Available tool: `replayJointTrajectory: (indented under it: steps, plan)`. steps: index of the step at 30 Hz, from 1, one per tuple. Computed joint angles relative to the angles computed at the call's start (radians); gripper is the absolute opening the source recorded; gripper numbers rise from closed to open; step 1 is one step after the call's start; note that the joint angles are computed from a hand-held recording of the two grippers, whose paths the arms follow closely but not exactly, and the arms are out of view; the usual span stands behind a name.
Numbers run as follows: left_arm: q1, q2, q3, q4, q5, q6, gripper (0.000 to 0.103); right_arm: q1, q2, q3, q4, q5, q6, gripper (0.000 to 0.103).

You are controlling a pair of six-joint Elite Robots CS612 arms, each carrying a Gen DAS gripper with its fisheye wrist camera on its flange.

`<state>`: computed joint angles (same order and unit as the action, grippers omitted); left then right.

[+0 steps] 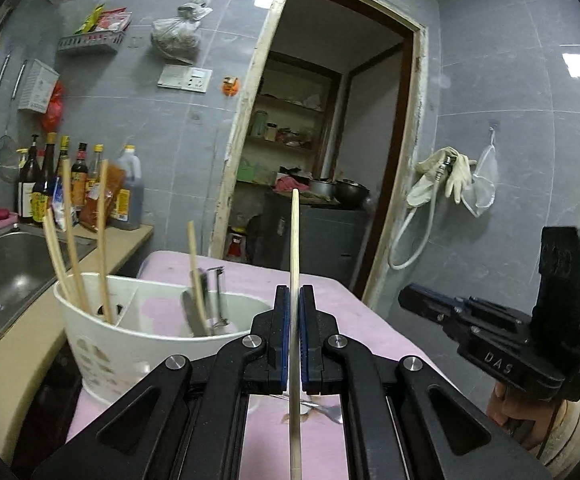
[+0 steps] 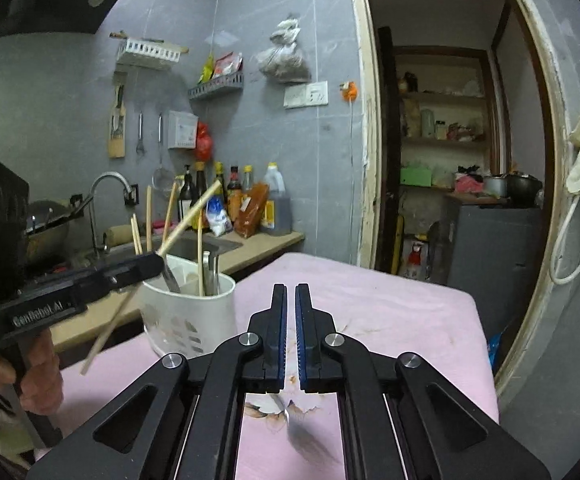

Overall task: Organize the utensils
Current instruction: 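Lift the fork and chopstick and carry both over the white caddy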

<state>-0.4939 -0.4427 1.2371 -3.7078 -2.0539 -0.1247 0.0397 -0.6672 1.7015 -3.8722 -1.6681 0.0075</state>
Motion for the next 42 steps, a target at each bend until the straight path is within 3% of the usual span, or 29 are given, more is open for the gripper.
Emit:
replayJointTrajectory:
  steps: [5, 8, 9, 13, 16, 17, 19, 22, 25, 28, 35, 39, 42]
  plan:
    - [0.011, -0.005, 0.015, 0.041, -0.023, -0.001, 0.002, -0.021, -0.013, 0.016, 0.146, 0.062, 0.058, 0.007]
    - [0.013, -0.002, 0.019, 0.055, -0.034, -0.018, 0.002, -0.034, -0.020, 0.013, 0.287, 0.100, 0.060, 0.039]
    - [0.015, -0.001, 0.021, 0.056, -0.032, -0.026, 0.002, -0.042, -0.020, 0.007, 0.346, 0.142, 0.051, 0.044]
    - [0.019, 0.000, 0.022, 0.075, -0.033, -0.056, 0.002, -0.057, -0.013, -0.043, 0.579, 0.226, -0.010, 0.042]
    - [0.022, -0.002, 0.021, 0.092, -0.035, -0.059, 0.002, -0.052, 0.001, -0.097, 0.736, 0.237, -0.087, 0.031]
    - [0.023, -0.003, 0.021, 0.093, -0.037, -0.060, 0.002, -0.046, 0.008, -0.120, 0.788, 0.222, -0.118, 0.022]
    - [0.023, -0.005, 0.024, 0.095, -0.035, -0.059, 0.002, -0.044, 0.019, -0.145, 0.823, 0.231, -0.146, 0.011]
    - [0.024, -0.005, 0.024, 0.093, -0.036, -0.056, 0.002, -0.046, 0.022, -0.167, 0.872, 0.243, -0.139, 0.003]
    - [0.027, -0.004, 0.022, 0.093, -0.040, -0.056, 0.002, -0.038, 0.011, -0.134, 0.809, 0.205, -0.145, 0.003]
    - [0.031, 0.001, 0.017, 0.073, -0.038, -0.071, 0.002, -0.047, -0.002, -0.055, 0.617, 0.219, -0.064, 0.003]
    - [0.041, 0.014, -0.007, 0.031, -0.036, -0.155, 0.002, -0.038, 0.009, 0.044, 0.161, 0.150, 0.083, 0.003]
    - [0.051, 0.019, -0.031, 0.011, -0.027, -0.189, 0.002, -0.022, 0.028, 0.019, 0.055, 0.124, 0.078, 0.003]
    - [0.063, 0.037, -0.079, -0.019, -0.026, -0.234, 0.002, -0.020, 0.047, -0.029, -0.016, 0.157, 0.093, 0.003]
